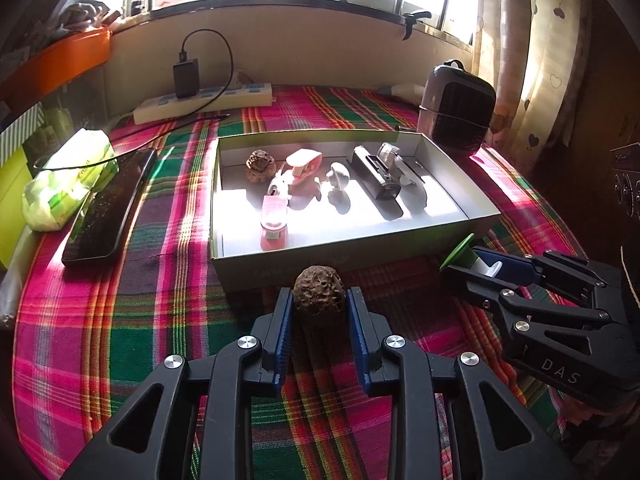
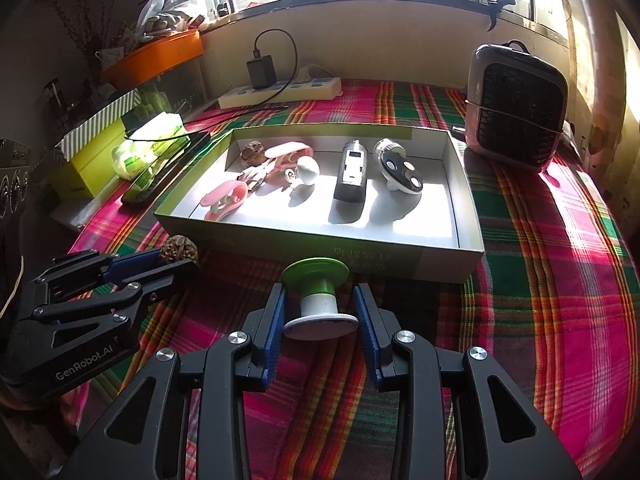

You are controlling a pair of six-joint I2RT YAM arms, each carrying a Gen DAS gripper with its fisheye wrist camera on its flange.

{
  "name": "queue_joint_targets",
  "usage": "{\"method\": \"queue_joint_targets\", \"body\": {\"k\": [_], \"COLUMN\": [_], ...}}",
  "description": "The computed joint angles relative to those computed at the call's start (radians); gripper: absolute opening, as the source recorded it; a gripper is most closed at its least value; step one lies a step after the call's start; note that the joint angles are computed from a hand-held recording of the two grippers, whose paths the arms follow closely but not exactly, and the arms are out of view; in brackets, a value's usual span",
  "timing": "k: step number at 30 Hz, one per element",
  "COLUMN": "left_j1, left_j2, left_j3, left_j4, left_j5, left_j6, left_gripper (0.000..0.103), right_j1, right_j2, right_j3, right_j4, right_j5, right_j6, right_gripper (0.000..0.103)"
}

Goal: Organize objects
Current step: 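Carry the brown pod with the left tool while the right carries the spool over the box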

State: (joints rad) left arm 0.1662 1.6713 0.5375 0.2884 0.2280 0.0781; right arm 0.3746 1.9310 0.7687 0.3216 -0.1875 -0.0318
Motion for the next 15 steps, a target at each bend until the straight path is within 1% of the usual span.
{"method": "queue_joint_targets", "body": {"k": [6, 15], "left_j1": [0.010, 0.008], "left_j2": [-0.019, -0.012], "left_j3": [0.026, 0.077], "left_j4": [-0.036, -0.066], "left_j5": [0.034, 0.039], "left_j6": [-0.006, -0.010], "left_gripper": [0.024, 0.024], "right_j1": [-0.001, -0.004], "right_j2": [-0.017, -0.025], "right_j3": [0.006, 0.035], "right_j4": [-0.009, -0.028], "right_j5": [-0.003, -0.005], "right_j6": [-0.004, -0.002], "right_gripper": [0.035, 0.035]}}
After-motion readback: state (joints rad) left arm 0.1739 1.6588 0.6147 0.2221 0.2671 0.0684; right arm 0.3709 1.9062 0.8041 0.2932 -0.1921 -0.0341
